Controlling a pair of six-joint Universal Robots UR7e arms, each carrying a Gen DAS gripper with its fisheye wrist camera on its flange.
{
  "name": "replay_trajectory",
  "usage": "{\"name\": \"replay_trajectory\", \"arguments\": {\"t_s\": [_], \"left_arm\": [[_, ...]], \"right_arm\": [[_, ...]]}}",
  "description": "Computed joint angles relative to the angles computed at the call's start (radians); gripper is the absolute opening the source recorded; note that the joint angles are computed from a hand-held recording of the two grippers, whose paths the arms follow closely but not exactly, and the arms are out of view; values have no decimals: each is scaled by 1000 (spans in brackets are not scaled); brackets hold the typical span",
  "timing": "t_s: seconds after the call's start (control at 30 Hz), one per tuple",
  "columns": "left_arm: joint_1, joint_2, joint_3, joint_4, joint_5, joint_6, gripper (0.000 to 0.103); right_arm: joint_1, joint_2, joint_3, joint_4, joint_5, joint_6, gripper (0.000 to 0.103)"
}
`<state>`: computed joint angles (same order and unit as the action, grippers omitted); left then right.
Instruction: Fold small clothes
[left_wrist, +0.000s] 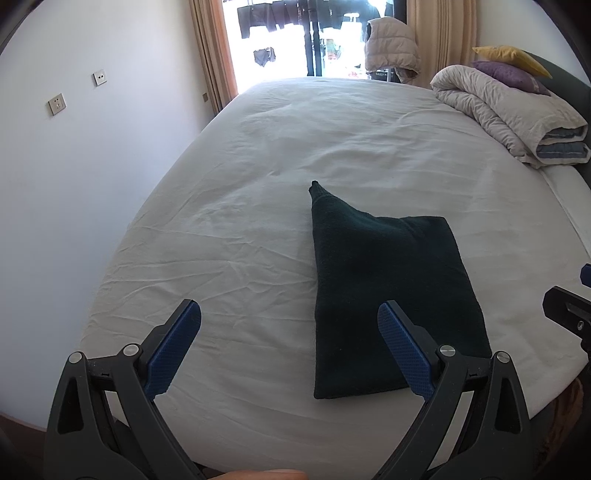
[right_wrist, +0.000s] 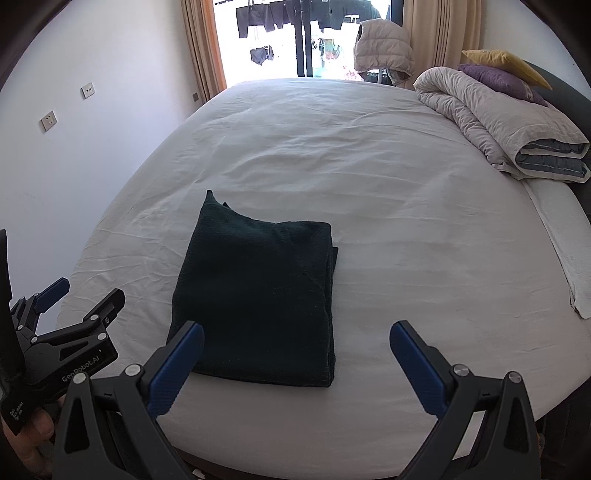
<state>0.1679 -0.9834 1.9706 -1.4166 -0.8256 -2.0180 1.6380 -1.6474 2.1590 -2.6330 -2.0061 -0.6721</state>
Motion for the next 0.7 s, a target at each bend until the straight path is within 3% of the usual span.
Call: {"name": "replay_trajectory", "arguments": {"t_s": [0.7], "left_arm": [[1,2,-1,6,-1,-6,98]], "right_arm": [[2,-3,7,-11,-7,0,103]]}}
